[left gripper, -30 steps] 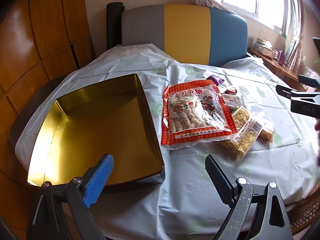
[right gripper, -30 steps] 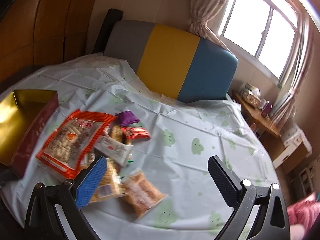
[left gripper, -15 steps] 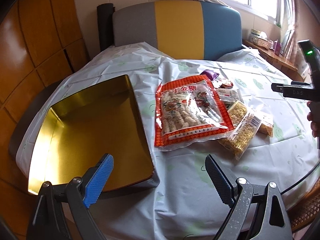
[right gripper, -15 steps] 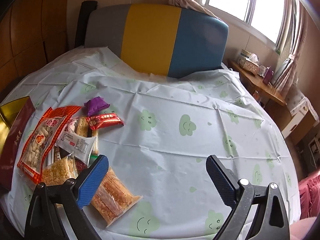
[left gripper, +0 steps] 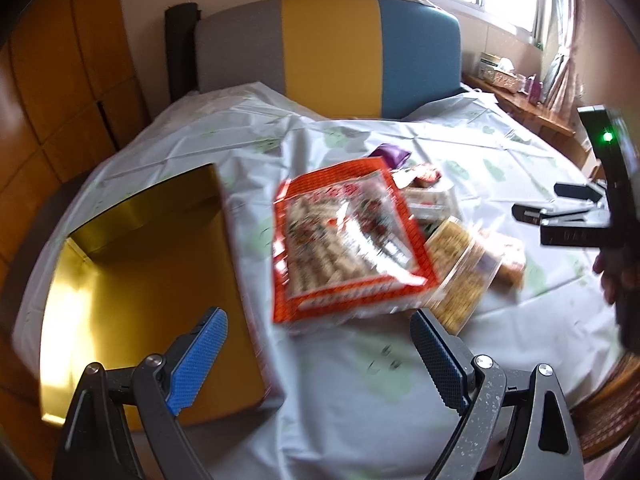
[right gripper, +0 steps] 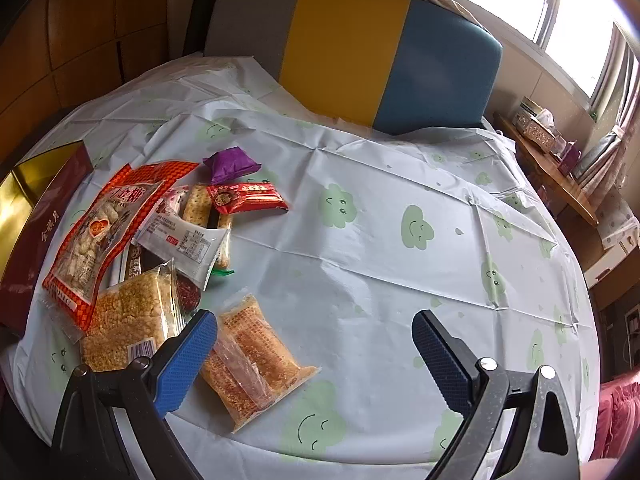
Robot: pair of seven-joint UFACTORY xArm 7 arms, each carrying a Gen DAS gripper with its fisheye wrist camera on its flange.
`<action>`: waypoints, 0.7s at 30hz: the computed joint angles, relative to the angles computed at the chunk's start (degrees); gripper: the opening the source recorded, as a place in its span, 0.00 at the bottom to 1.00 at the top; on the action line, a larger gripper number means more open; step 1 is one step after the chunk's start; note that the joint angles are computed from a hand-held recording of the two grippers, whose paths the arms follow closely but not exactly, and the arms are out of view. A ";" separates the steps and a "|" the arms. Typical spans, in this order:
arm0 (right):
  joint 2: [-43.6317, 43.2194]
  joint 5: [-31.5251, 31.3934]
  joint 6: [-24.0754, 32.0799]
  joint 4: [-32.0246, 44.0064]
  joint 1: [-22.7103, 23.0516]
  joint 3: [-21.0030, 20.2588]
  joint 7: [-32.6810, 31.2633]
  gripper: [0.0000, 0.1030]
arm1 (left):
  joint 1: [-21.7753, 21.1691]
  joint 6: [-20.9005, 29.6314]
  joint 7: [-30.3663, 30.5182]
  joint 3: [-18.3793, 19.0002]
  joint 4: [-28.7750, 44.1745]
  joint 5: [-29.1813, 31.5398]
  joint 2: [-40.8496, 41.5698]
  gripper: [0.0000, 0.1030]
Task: Organize snacks
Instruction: 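Reach the left gripper to the red-orange peanut candy bag and grasp it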
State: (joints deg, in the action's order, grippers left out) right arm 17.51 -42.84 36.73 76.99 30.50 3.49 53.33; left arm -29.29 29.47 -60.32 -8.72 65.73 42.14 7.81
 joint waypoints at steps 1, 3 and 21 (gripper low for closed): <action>-0.19 -0.06 -0.03 -0.10 -0.02 -0.15 0.47 0.96 | 0.36 0.10 2.24 -0.30 1.83 -2.10 1.43 0.89; -0.50 0.10 -0.30 -0.28 -0.31 -0.30 1.12 0.96 | 0.77 0.72 7.22 -0.63 5.93 -6.76 4.59 0.86; -0.50 -0.66 -0.77 -0.01 -0.72 -0.24 1.88 0.96 | -7.41 20.44 26.95 6.34 45.58 -19.63 32.65 0.71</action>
